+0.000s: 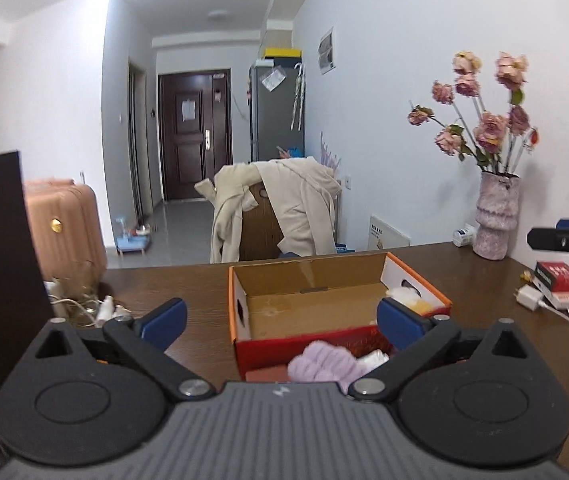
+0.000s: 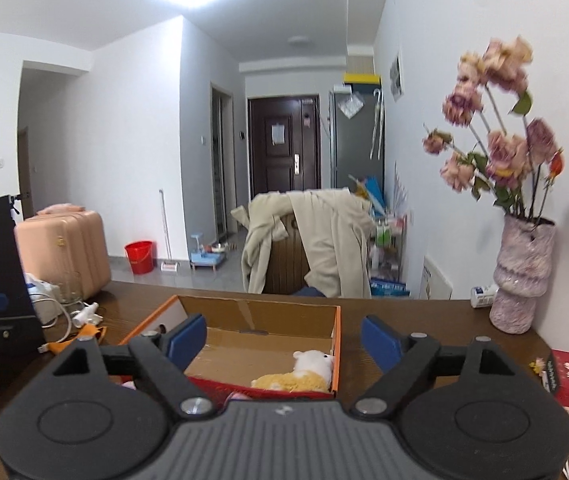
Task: Organize soft objects
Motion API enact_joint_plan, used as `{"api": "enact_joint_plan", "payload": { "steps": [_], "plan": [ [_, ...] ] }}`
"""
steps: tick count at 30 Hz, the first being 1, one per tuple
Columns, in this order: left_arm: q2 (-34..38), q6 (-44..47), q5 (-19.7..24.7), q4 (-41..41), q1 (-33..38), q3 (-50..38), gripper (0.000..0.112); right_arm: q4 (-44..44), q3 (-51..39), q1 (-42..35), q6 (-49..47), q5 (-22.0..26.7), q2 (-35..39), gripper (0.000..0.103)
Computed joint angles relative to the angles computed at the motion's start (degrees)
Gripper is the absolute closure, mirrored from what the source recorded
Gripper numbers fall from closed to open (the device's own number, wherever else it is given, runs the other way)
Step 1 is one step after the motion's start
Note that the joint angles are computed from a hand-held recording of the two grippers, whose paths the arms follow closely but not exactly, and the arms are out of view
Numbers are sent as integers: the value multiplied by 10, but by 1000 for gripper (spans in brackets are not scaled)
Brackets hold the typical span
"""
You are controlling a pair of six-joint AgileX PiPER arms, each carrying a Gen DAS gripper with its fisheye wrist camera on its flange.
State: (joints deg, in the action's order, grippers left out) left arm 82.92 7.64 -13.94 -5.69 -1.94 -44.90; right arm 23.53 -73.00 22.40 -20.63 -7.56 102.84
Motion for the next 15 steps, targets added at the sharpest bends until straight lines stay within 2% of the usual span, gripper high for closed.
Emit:
{"api": "enact_joint_plan", "payload": {
  "steps": [4, 8, 11, 13, 15],
  "plan": [
    [-69, -35, -49, 33, -5, 104, 9, -62, 133, 28, 64, -96, -74, 9],
    [-125, -40, -105, 14, -7, 202, 9, -30, 247, 66, 63, -187, -121, 8],
    [-166, -49, -161, 10, -2, 279, 9, 39, 322, 111, 39, -253, -149, 7],
    [-200, -64, -172, 19, 9, 325, 9, 103, 371, 152, 10, -296, -167, 7],
    [-225, -108, -171, 75, 42, 357, 9, 151, 419, 199, -3, -360, -170, 1]
  ]
}}
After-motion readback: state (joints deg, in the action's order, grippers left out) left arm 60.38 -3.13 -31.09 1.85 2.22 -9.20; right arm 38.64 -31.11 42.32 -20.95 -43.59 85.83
